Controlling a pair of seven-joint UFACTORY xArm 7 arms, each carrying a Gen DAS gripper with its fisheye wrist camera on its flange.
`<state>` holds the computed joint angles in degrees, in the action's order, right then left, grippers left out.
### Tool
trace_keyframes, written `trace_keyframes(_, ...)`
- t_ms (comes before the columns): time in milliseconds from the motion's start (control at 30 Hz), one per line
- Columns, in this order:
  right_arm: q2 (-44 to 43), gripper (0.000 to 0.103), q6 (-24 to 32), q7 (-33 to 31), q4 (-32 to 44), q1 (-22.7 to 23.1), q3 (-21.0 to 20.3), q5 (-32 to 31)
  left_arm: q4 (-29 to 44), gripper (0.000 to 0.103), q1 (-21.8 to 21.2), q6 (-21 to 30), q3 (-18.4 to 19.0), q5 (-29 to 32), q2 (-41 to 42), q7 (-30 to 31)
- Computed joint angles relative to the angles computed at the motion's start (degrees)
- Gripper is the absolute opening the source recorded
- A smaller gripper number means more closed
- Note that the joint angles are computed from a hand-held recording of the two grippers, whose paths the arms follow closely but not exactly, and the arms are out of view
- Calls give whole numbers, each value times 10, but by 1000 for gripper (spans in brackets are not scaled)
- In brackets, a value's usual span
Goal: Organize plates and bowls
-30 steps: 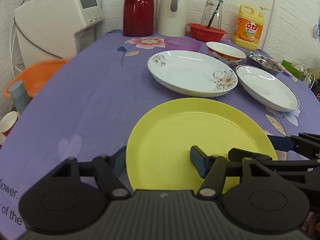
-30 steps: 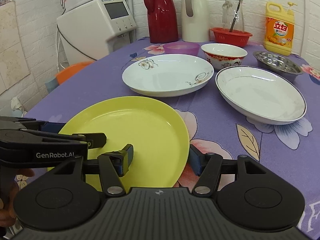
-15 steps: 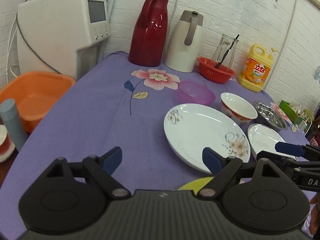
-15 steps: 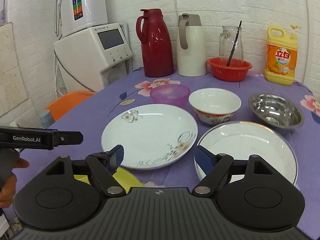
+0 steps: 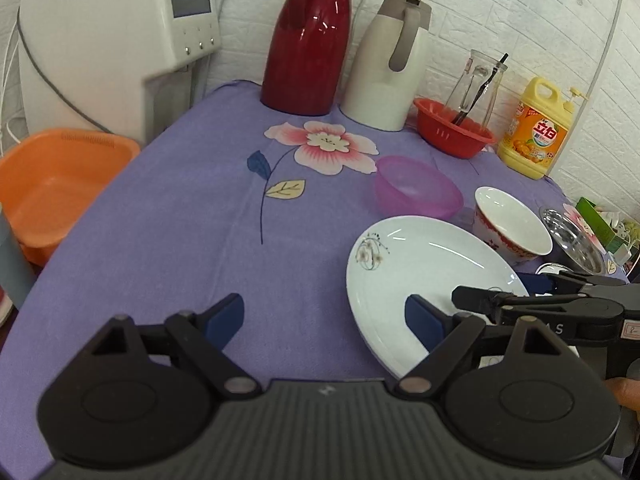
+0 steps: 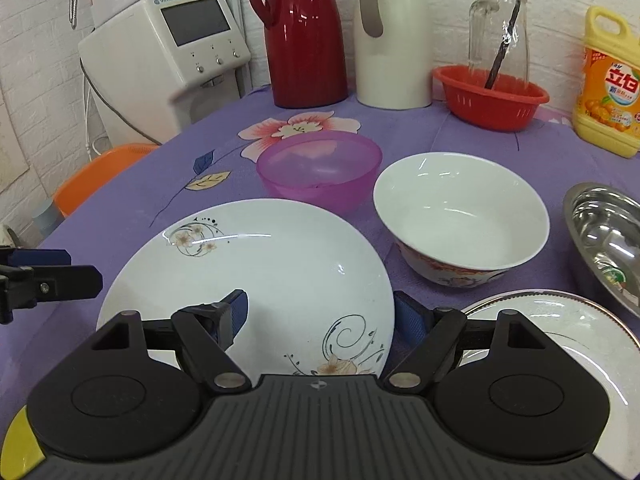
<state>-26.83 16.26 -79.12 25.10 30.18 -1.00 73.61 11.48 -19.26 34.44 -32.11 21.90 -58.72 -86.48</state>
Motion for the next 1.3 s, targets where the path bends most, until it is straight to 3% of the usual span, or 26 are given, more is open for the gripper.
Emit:
trace_keyframes(167, -1, 103, -22, 20, -2, 17, 17, 6, -7, 87, 6, -9, 7, 5, -1, 8)
trace_keyframes(233, -2, 103, -7, 7, 2, 28, 9, 15, -10, 87, 7, -11, 9, 2, -1, 7)
trace_keyframes(333, -19, 103, -50, -38, -10, 40, 21, 64, -11, 87, 5, -3, 8, 1, 0, 8)
trace_keyframes(433, -42, 103, -40, -18, -33, 27, 27, 28, -13, 87, 18, -32, 9, 3, 14, 1)
trace_keyframes(567, -42, 103, -32, -8, -42, 43, 5, 11, 6, 87, 59, -88, -5, 18, 74, -2)
trace_keyframes(667, -40, 103, -21, -7, -42, 48, -3, 4, 17, 87, 73, -78, -17, 27, 95, -1)
trace_keyframes(767, -35, 103, -23, -54, -38, 61, -10, 45, 17, 84, 71, -69, -15, 30, 99, -6)
trace_keyframes(833, -34, 103, -22, -83, -38, 56, -4, 70, 19, 84, 70, -64, -15, 35, 102, -6)
trace_keyframes(933, -34, 103, 3, -85, -39, 34, 10, 54, 28, 84, 73, -58, -19, 44, 113, -8)
trace_keyframes(1033, -39, 103, 18, -97, -43, 23, 15, 56, 32, 82, 71, -66, -17, 53, 122, -7)
trace_keyframes(1133, -45, 103, 34, -69, -46, 8, 22, 22, 38, 79, 71, -58, -23, 61, 130, -4)
trace_keyframes(1300, -46, 103, 25, -78, -49, 19, 19, 36, 49, 66, 80, -73, -29, 83, 148, -10)
